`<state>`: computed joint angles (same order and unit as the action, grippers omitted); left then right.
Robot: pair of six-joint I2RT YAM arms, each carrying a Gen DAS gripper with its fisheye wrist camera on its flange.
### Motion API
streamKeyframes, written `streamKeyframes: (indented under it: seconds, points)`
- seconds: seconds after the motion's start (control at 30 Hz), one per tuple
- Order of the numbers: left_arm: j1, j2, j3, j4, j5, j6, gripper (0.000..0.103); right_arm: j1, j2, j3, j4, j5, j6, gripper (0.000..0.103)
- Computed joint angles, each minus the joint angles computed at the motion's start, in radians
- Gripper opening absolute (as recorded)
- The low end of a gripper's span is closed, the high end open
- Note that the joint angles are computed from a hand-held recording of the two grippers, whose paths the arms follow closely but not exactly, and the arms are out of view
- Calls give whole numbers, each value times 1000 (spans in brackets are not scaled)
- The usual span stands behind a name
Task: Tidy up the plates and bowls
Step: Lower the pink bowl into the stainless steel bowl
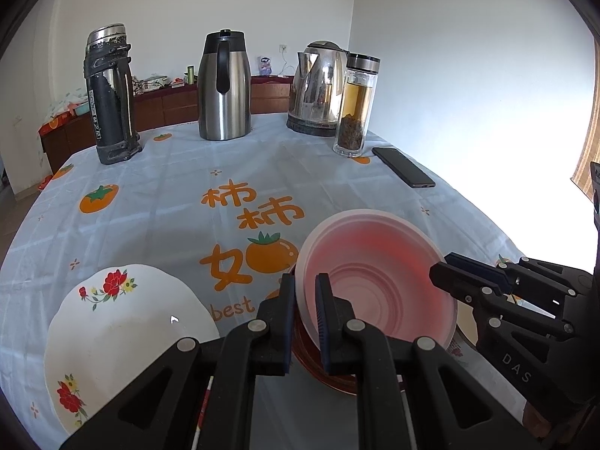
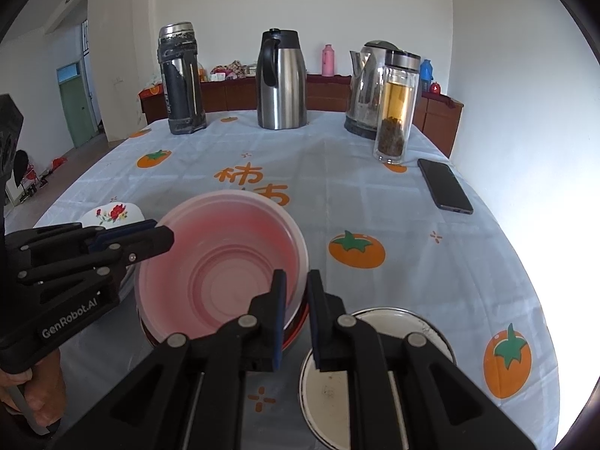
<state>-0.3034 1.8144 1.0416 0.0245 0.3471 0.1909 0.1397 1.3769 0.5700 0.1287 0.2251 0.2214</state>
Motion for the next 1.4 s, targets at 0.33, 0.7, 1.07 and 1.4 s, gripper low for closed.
streamKeyframes:
  seconds: [0.33, 0.7, 1.07, 1.4]
  points:
    - [-3, 19, 13, -14, -3, 11, 12, -5, 7, 5, -6, -3, -4, 13]
    - [-6, 29, 21, -25, -12, 22, 12, -6, 24, -6, 8, -10, 2, 13]
    - [-15, 45, 30, -36, -29, 35, 12, -3, 28, -2, 3, -6, 2, 13]
    - [-13, 48, 32, -38, -25, 37, 12, -7, 30, -3, 4, -7, 2, 13]
